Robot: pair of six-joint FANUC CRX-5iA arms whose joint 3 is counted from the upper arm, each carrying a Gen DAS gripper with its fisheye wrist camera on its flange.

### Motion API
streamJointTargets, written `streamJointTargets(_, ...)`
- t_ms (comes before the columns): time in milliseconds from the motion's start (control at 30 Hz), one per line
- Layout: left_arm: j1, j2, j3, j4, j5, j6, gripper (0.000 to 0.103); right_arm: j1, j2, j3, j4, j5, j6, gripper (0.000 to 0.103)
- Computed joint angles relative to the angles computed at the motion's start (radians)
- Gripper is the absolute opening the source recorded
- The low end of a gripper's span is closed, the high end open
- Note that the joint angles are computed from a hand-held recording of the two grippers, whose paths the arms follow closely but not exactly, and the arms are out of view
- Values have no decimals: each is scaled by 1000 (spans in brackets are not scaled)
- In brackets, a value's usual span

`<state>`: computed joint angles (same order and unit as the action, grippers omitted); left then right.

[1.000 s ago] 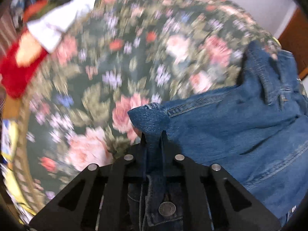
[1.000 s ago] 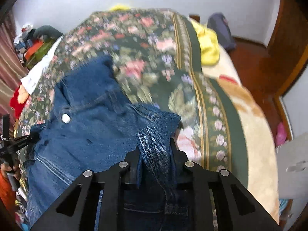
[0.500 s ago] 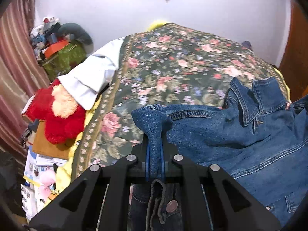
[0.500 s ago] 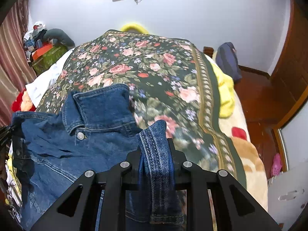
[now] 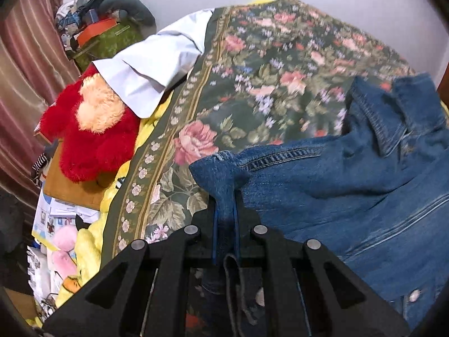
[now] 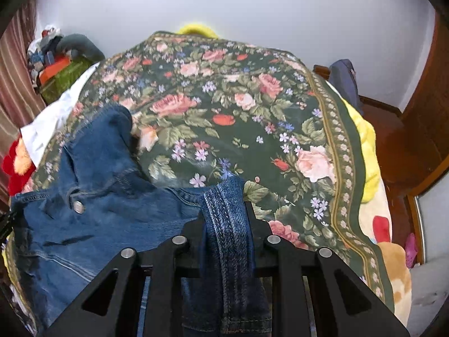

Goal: Fold large clothes
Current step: 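Grasp the jacket hem with both grippers and fold it toward the collar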

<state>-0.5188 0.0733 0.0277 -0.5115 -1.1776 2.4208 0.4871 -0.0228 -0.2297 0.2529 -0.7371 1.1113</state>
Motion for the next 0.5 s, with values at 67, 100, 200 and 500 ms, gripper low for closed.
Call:
streamJointTargets(67,13,-3,-19,10,21,-4,11,-17,0,4,-48,-3,56,20)
streamJointTargets(100,19,-6,-27,17,29,0,13,-24,-2,1,-59,3,71,20)
streamJointTargets(200,41,-15,-48,46,55,18,16,-49,-15,-4,-93,-5,100,27)
streamJointTargets(500,9,-33,-35,45,-21,42,37,-131,-104,35,-251,-176,181,74)
